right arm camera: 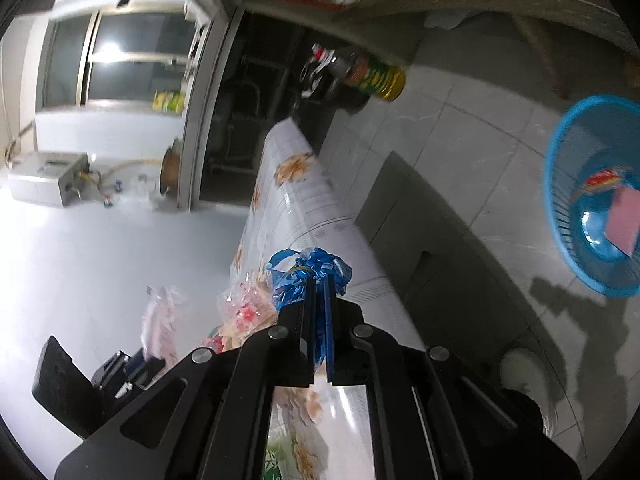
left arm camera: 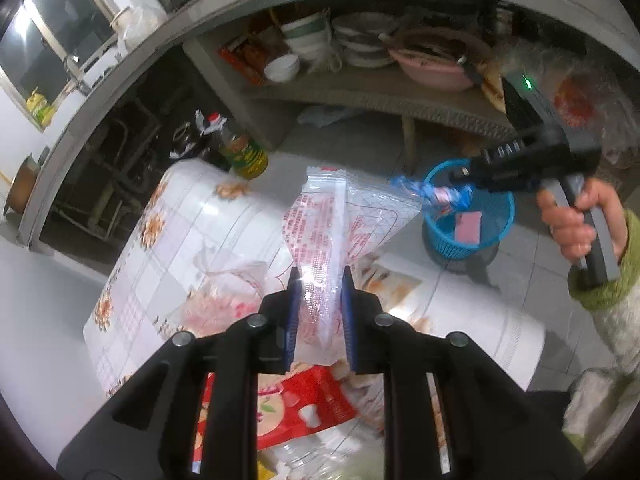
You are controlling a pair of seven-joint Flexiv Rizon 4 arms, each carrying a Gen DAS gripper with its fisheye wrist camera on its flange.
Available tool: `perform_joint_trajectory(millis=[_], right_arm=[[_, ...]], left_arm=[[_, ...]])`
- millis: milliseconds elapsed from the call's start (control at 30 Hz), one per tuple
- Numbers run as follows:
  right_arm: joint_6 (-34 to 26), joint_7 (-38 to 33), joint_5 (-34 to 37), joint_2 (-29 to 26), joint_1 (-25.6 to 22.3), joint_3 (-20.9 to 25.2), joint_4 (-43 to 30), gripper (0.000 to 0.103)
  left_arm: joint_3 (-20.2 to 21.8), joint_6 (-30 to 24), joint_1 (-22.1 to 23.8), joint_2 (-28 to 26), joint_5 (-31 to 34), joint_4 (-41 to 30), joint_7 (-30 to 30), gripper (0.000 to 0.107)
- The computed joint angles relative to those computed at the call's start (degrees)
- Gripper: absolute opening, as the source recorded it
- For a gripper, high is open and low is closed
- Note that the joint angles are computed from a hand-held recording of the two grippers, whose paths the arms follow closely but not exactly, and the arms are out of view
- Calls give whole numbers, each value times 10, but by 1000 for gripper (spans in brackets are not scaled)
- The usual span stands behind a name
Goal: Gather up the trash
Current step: 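Carry the bag and wrapper over the blue wastebasket and open both tools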
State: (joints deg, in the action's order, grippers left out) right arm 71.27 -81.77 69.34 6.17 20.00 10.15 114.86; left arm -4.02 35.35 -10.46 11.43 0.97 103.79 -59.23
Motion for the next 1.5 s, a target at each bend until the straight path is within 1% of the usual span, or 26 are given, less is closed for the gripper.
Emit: perform_joint_trajectory(millis=[133,200,267,367,433,500,567,633,700,800,933,1033,1100,1167,1200,1300,1367,1433,1500], right_arm=[[23,21,5,51,-6,0,58,4],[46,56,-16,78,-6,6,96,4],[61,75,-19,97,0,3,122,4],[87,132,-51,125,-5,11,168,4],[107,192,-93,138,-23,32,201,4],[124,274,-153,146,-60,69,238,4],[134,312,-179,154,-75,81,264,4],[144,343,-198,152,-81,86,284,4],[154,382,-225,140,-93,98,302,4],[169,412,-259,116,-93,95,321,4],[190,420,-283,61,-66,56,324,4],[196,386,-266,23,-25,1,313,4],[193,344,-240,-6,-3,-34,294,4],[183,314,-222,-29,-10,-41,275,4],[174,286,-199,-38,-15,-42,262,4],[167,250,-168,-48,-36,-29,247,4],[167,243,-160,-49,-49,-17,245,4],[164,226,-137,-47,-58,-10,242,4],[165,226,-128,-43,-63,-4,247,4]], left_arm=[[-19,6,-17,-8,-4,-10,-15,17],[-31,3,-28,-17,1,-16,-22,17],[-43,0,-40,-30,10,-24,-33,17],[-59,-14,-58,-61,19,-44,-61,17],[-63,-24,-70,-83,19,-57,-81,17],[-68,-50,-82,-119,10,-84,-112,17],[-68,-71,-93,-157,-18,-108,-144,17],[-65,-80,-105,-187,-29,-125,-168,18],[-62,-84,-116,-211,-28,-137,-187,18],[-58,-101,-129,-261,-30,-167,-218,18],[-51,-119,-145,-318,-36,-201,-256,18],[-48,-130,-153,-363,-45,-226,-281,18],[-45,-133,-157,-383,-51,-234,-291,18],[-42,-135,-161,-405,-55,-244,-304,18],[-42,-138,-162,-415,-60,-248,-310,18],[-41,-148,-163,-433,-72,-250,-321,18],[-42,-156,-164,-446,-78,-256,-327,18],[-44,-164,-165,-457,-84,-262,-331,18],[-47,-171,-166,-472,-96,-270,-338,18]])
